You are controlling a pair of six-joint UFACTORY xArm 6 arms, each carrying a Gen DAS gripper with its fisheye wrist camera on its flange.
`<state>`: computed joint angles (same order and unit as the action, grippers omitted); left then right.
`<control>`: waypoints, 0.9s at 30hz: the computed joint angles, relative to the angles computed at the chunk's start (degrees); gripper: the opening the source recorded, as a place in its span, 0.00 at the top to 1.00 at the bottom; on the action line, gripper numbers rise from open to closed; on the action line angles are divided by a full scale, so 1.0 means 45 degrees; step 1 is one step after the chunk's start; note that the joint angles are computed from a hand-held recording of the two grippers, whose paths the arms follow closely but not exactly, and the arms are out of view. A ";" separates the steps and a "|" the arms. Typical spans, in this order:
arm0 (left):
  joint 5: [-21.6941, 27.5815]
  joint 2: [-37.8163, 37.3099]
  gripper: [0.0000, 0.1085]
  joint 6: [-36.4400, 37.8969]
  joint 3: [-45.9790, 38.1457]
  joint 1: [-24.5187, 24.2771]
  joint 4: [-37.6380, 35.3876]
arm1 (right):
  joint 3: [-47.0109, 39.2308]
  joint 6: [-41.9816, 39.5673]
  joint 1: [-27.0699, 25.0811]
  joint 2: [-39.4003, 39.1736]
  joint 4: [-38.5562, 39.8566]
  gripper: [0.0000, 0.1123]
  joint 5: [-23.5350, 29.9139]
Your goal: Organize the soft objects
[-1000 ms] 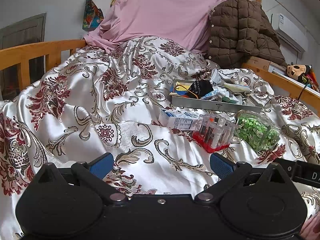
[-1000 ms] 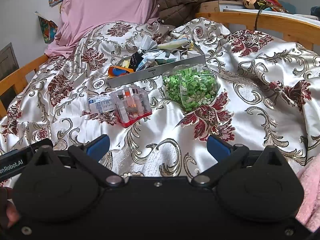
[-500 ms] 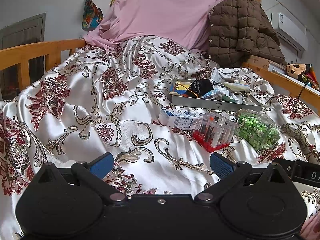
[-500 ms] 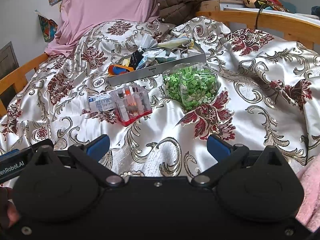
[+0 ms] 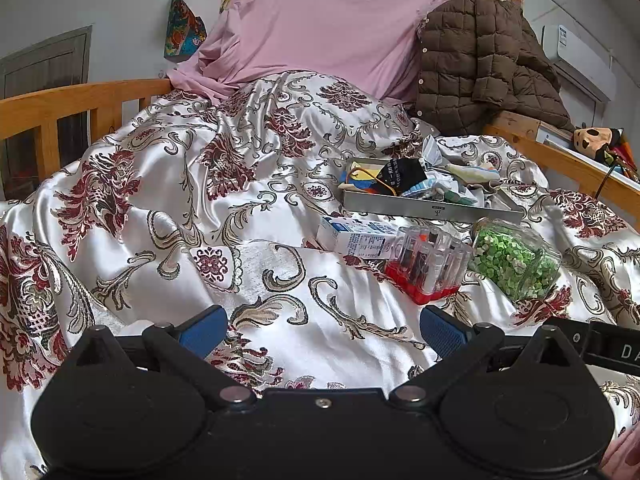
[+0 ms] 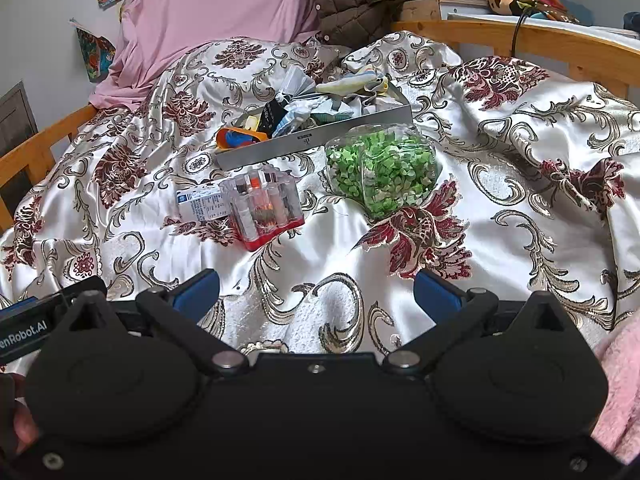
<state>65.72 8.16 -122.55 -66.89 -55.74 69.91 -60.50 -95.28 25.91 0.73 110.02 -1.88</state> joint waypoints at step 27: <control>-0.0001 0.0013 0.06 0.0004 -0.0002 -0.0002 -0.0005 | 0.0036 0.0230 0.0039 -0.0007 -0.0203 0.09 -0.0032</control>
